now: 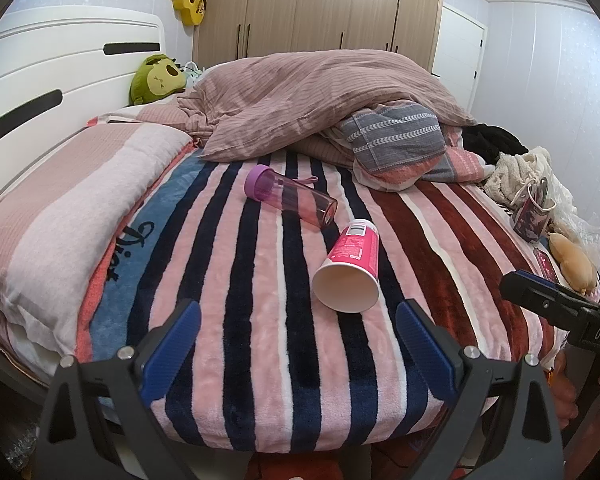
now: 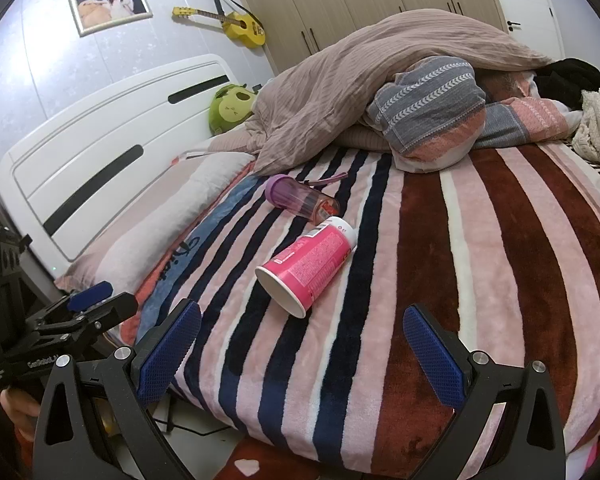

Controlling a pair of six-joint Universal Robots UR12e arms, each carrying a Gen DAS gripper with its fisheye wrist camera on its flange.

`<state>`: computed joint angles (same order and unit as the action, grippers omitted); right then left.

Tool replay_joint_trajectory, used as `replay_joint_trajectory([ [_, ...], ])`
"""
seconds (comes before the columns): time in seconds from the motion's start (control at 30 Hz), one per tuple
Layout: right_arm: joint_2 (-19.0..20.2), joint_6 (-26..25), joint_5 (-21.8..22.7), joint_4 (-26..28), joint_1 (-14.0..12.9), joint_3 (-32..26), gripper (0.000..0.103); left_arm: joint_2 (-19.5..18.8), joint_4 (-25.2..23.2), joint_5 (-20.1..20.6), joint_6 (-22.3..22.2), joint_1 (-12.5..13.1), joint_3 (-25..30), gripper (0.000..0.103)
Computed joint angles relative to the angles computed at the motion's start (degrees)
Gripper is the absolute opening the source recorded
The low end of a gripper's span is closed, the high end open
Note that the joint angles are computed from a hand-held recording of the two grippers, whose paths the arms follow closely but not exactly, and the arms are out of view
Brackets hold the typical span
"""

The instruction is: Flip cup upside down

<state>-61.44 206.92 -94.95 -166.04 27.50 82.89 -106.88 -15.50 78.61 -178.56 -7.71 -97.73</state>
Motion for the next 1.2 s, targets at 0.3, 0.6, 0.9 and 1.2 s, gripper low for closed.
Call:
replay_joint_trajectory([
  [0.3,0.0,0.1,0.1,0.0,0.0,0.0,0.102,0.0,-0.1,0.1,0.0,-0.1,0.1,0.097],
  [0.6,0.2,0.6,0.0,-0.3,0.5,0.2,0.102,-0.1,-0.1,0.2,0.0,-0.1,0.1,0.097],
  [0.9,0.3,0.8,-0.3,-0.3,0.7,0.2,0.102,-0.1,-0.4,0.2,0.0,0.0,0.3,0.097],
  [1.2,0.5,0.9,-0.1,-0.4,0.7,0.1,0.102,0.0,-0.3,0.4,0.0,-0.1,0.0,0.097],
])
